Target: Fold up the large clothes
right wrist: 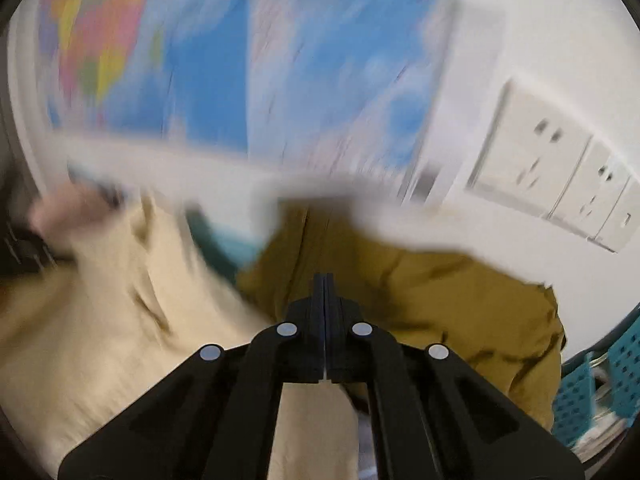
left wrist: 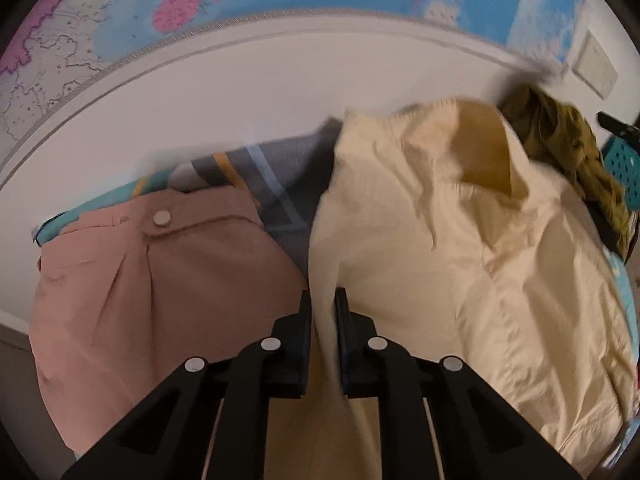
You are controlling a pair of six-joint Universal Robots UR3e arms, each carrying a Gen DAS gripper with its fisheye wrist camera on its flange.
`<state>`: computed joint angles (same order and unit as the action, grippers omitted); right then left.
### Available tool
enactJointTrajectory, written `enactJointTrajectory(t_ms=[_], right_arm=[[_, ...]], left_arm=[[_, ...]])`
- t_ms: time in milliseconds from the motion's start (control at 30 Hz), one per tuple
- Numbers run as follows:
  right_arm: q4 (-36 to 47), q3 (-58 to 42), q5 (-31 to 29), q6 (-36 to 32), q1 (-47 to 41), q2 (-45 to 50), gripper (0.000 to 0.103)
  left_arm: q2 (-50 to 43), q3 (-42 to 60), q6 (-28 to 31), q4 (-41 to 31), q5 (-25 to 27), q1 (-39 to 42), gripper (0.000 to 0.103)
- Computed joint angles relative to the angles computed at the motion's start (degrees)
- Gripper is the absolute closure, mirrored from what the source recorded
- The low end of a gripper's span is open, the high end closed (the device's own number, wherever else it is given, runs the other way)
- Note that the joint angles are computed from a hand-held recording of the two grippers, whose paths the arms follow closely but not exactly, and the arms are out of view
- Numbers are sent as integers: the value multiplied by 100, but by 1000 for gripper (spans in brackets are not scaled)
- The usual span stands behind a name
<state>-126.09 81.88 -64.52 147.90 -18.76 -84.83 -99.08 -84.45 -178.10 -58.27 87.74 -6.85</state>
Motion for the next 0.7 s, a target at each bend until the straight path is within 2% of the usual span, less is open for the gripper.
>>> enactJointTrajectory(t_ms=[33, 67, 100, 133, 167, 233, 300, 333, 367, 400, 433, 467, 500, 567, 633, 700], right_arm=[[395, -176, 81, -163, -10, 6, 101], [804, -184, 207, -380, -60, -63, 90], [1041, -84, 301, -564, -135, -135, 75], [956, 256, 193, -709, -105, -267, 44], [765, 643, -6, -888, -84, -434, 40], [677, 1102, -378, -1232, -66, -533, 39], [653, 1316, -582, -1262, -87, -489, 34], [687, 1396, -684, -1238, -89, -367, 27], [671, 1473, -727, -1213, -118, -356, 26], [699, 1499, -794, -1171, -127, -281, 26], [785, 1509, -789, -1215, -147, -197, 40], [824, 1502, -757, -1215, -169, -146, 79], [884, 1458, -736, -1191, -182, -94, 90], [779, 1481, -591, -1184, -208, -256, 94], [704, 1321, -462, -1179, -243, -440, 96], [607, 1042, -230, -1074, -219, -546, 96]], left_arm=[[-63, 78, -67, -10, 15, 1, 93], [-98, 89, -60, -2, -2, 37, 92], [-150, 178, -72, -40, 23, 28, 89], [-154, 137, -26, 41, 71, 18, 85], [-137, 69, 23, 181, 187, -38, 80], [-91, -42, 153, 374, 231, -63, 56], [-53, -36, 258, 329, 55, 41, 44], [-30, -16, 279, 248, -95, 98, 42], [-14, 0, 328, 170, -210, 131, 42], [-26, 31, 350, 121, -196, 106, 39], [-46, 40, 358, 113, -117, 61, 36], [-81, 53, 385, 85, -37, 11, 36], [-81, -44, 435, 132, -31, 18, 36], [-112, -197, 439, 225, 43, 14, 37], [-128, -260, 405, 268, 33, 68, 52], [-95, -231, 311, 234, -121, 181, 60]])
